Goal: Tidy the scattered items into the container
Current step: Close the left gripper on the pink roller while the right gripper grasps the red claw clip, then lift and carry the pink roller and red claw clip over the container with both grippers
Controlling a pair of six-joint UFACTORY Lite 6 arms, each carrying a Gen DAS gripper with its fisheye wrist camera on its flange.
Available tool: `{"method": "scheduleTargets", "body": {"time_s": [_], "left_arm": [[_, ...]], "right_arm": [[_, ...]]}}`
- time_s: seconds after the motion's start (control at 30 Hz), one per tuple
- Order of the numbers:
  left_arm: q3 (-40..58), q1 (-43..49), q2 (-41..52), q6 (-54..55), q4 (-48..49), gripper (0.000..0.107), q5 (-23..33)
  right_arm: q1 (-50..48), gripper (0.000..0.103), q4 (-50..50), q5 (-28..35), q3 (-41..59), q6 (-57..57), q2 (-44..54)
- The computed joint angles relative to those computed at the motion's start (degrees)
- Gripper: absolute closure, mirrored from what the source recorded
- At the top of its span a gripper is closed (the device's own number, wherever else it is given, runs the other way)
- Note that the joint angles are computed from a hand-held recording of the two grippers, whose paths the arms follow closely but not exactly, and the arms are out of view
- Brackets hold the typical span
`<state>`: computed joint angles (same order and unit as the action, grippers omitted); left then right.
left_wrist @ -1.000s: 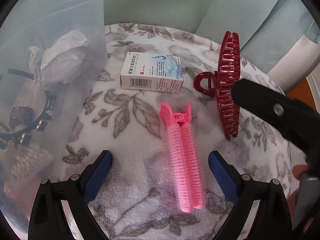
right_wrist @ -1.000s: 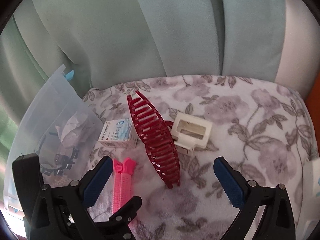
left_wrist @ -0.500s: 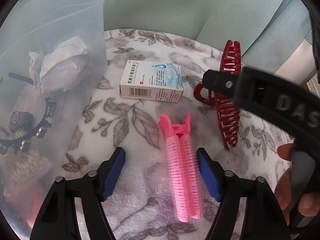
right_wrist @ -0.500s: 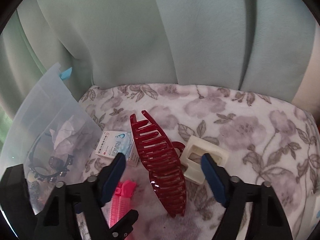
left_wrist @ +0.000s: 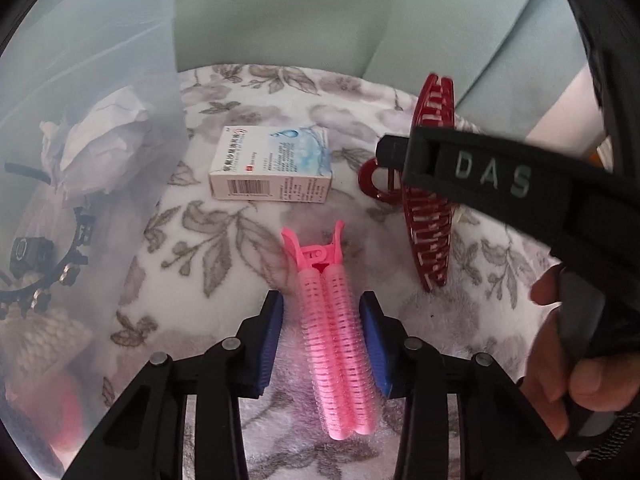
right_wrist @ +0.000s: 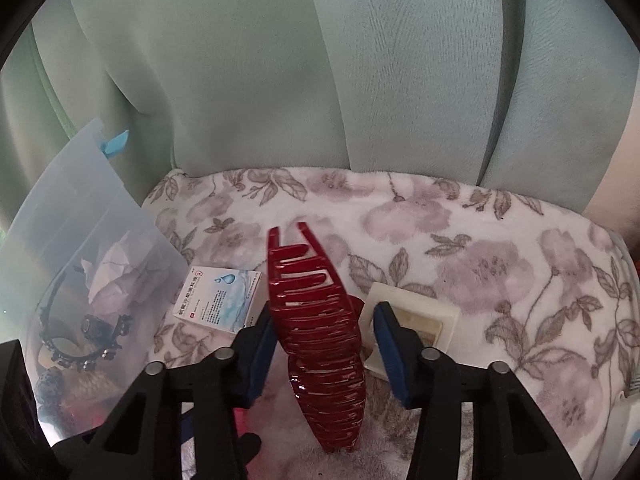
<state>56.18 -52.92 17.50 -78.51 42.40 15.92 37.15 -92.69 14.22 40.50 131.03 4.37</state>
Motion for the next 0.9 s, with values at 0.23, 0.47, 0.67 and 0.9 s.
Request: {"method": "scheduleTargets", "body": {"time_s": [0.23, 0.47, 0.67, 0.9], "left_arm": [[0.5, -0.7, 1.1, -5.8, 6.9, 0.068, 0.8], [-0.4, 0.1, 0.2, -6.4, 6.3, 0.074, -0.3], [-1.4, 1.9, -1.5, 1.5, -2.6, 0.078, -2.0], [-5.3, 1.6, -7.9, 10.5, -13.8, 0.079, -1.0]], "right_arm": [[-0.3, 0.061, 2.1, -0.9, -1.4, -1.2, -2.0], [1.9, 0.061, 13.6, 1.1, -5.4, -9.2, -9.7], [6.2, 0.061, 28.2, 6.5, -9.1, -19.3, -18.6], [16.7, 0.061, 39.0, 17.4, -14.5, -19.6, -30.9]]}}
